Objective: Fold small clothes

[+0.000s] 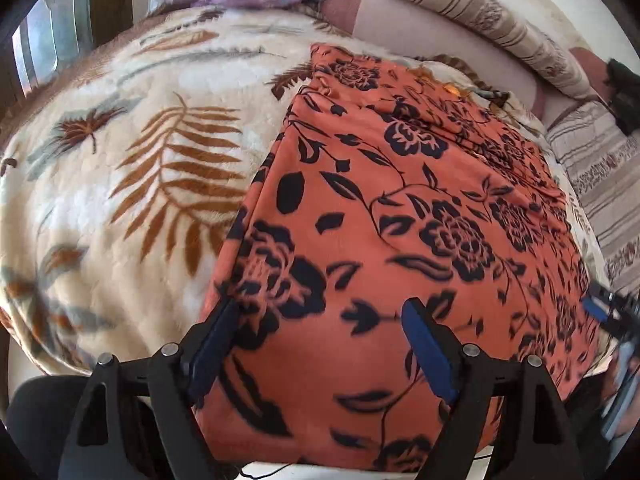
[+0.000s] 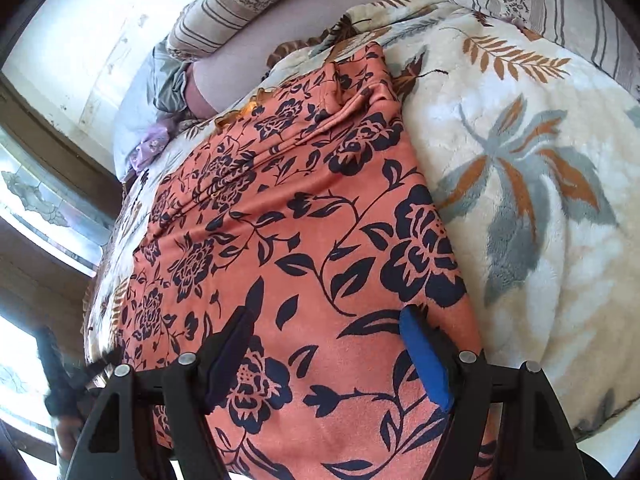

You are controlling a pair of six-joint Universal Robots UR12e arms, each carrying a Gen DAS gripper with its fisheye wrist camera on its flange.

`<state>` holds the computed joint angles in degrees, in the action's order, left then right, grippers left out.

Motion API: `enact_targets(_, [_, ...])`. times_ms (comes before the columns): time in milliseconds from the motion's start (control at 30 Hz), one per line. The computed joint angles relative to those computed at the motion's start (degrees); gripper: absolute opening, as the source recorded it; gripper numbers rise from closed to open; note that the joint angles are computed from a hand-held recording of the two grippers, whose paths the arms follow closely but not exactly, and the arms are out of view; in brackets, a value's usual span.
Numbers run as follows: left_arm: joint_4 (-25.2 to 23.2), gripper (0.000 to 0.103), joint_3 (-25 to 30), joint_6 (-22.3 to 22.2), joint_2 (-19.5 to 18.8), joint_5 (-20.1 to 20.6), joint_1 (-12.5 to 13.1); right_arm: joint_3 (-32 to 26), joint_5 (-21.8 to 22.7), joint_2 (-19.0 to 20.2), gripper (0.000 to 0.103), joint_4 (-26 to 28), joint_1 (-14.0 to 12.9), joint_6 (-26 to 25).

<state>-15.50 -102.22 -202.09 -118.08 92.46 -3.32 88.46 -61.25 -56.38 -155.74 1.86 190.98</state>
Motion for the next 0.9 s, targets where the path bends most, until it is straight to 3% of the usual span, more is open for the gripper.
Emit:
enact_targets(133, [-3.45, 0.084, 0.21, -0.86, 1.04, -0.03, -0.60, 3.72, 2.17, -3.18, 0.078, -0.24, -1.51, -0.31])
enact_targets(167, [-3.02, 0.084, -0.03, -2.19, 1.29, -0.17, -0.61, 4.34, 3.16, -3.48, 0.078, -0.70, -2.00, -0.37])
enact_targets(267, [-0.83, 0.084, -1.23, -4.03, 1.61, -1.46, -0.20, 1.71, 4.22, 0.61, 0.078, -4.00, -1.35, 2.57])
enact_targets(333, [-2.17, 0.083, -1.32, -4.52, 1.15, -3.22, 0.29, 2.90, 3.67, -0.58, 0.078, -3.59, -1.62, 3.63])
enact_targets(433, [-1.88, 0.083, -1.62, -4.44, 1.50, -1.09, -0.51, 3.25, 3.37, -0.63, 0.078, -3.98, -1.67, 3.87])
enact_targets(567, [2.96, 0.084, -2.99, -4.04, 1.79, -0.01, -0.75, 3.76, 2.85, -1.09, 0.078, -3.96, -1.72, 3.54])
enact_targets(633, [2.26, 0.083, -3.55, -5.19, 2.06, -1.89, 0.10, 4.42, 3.57, -1.48, 0.078, -4.71, -1.95, 4.77])
enact_targets(733, [4.98, 0.083, -4.95, -7.09, 2.59, -5.30, 1.25, 5.18, 7.47, -2.00, 0.078, -4.82, -2.87, 5.87])
enact_targets(800, [5.35, 0.083, -5.07, -7.23, 2.52, -6.40, 1.55, 5.50, 9.60, -2.57, 0.078, -3.40, -3.47, 5.31])
enact_targets(900, [5.51, 0.083, -5.14, -7.24, 2.39, -7.25, 1.78, 5.24, 9.41, -3.75, 0.078, 2.00, -4.08, 2.89])
